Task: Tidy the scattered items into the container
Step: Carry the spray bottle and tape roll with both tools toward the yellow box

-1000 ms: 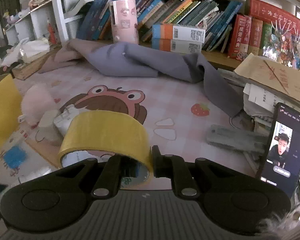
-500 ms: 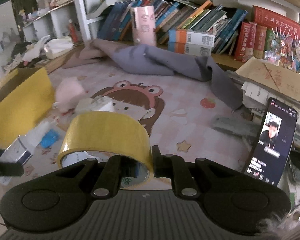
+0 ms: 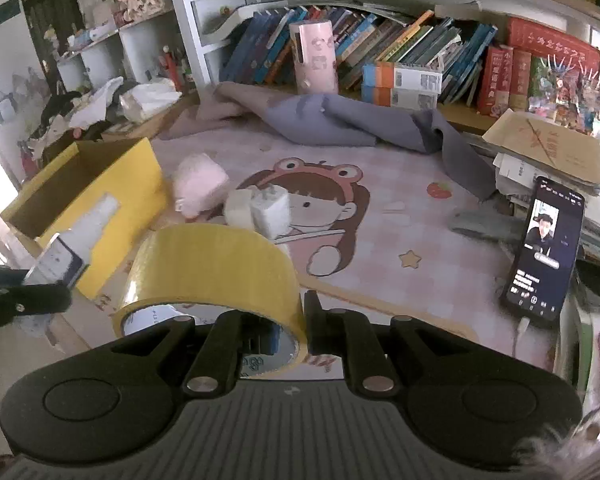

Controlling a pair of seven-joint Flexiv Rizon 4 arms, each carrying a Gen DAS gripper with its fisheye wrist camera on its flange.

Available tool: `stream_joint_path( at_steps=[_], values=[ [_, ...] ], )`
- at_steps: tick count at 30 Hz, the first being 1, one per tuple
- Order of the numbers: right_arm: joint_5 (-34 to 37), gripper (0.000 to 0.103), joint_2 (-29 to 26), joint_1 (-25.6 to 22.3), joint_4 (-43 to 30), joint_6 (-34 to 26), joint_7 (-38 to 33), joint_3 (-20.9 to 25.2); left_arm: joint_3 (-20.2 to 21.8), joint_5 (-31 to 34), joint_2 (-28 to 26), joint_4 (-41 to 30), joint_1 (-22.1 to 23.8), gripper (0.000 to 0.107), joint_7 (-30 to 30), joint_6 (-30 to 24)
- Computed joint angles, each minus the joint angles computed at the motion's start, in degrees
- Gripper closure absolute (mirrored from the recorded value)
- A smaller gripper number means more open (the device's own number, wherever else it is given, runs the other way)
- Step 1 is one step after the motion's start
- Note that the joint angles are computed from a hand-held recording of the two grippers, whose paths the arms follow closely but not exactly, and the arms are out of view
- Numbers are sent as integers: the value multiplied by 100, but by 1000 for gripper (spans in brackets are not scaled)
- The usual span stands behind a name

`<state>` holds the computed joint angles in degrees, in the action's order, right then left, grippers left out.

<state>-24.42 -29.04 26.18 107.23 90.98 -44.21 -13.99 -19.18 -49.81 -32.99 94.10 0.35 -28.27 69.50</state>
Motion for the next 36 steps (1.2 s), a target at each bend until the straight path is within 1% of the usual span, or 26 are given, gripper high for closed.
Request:
stream_joint_path(
  at_steps=[4, 6, 8, 12, 17, 21, 25, 28, 31, 36],
  values=[
    [-146, 92, 112, 816, 224, 55, 511, -763, -198, -361, 111, 135, 243, 76, 587, -119],
    [-225, 91, 114, 1164, 287, 50, 763, -1090, -216, -595, 187, 221, 306, 76, 898, -185],
    [-272, 91, 108, 1479, 349, 24, 1049, -1355, -148, -789, 277, 313, 341, 76, 1145, -332],
    [-446, 91, 137, 1856, 379, -205, 1581, -1538, 120, -1098, 501, 533, 385, 76, 1518, -752],
    [-1019, 91, 174, 2498, 471, -331, 2258, -1998, 479, -1486, 708, 736, 408, 76, 1927, -1165],
    [-1422, 91, 184, 2869, 487, -449, 2779, -2194, 753, -1760, 871, 905, 450, 76, 2241, -1423],
    [-1760, 91, 173, 3050, 424, -591, 3207, -2184, 988, -1971, 1018, 1084, 527, 76, 2498, -1670],
    [-1979, 91, 162, 3088, 334, -731, 3436, -2041, 1137, -2106, 1116, 1209, 584, 76, 2658, -1806],
    [-2143, 91, 153, 3010, 216, -881, 3537, -1769, 1259, -2208, 1186, 1299, 631, 76, 2739, -1902],
    [-2325, 91, 155, 2736, -2, -1198, 3536, -1181, 1408, -2298, 1290, 1426, 701, 76, 2796, -2025]
  ],
)
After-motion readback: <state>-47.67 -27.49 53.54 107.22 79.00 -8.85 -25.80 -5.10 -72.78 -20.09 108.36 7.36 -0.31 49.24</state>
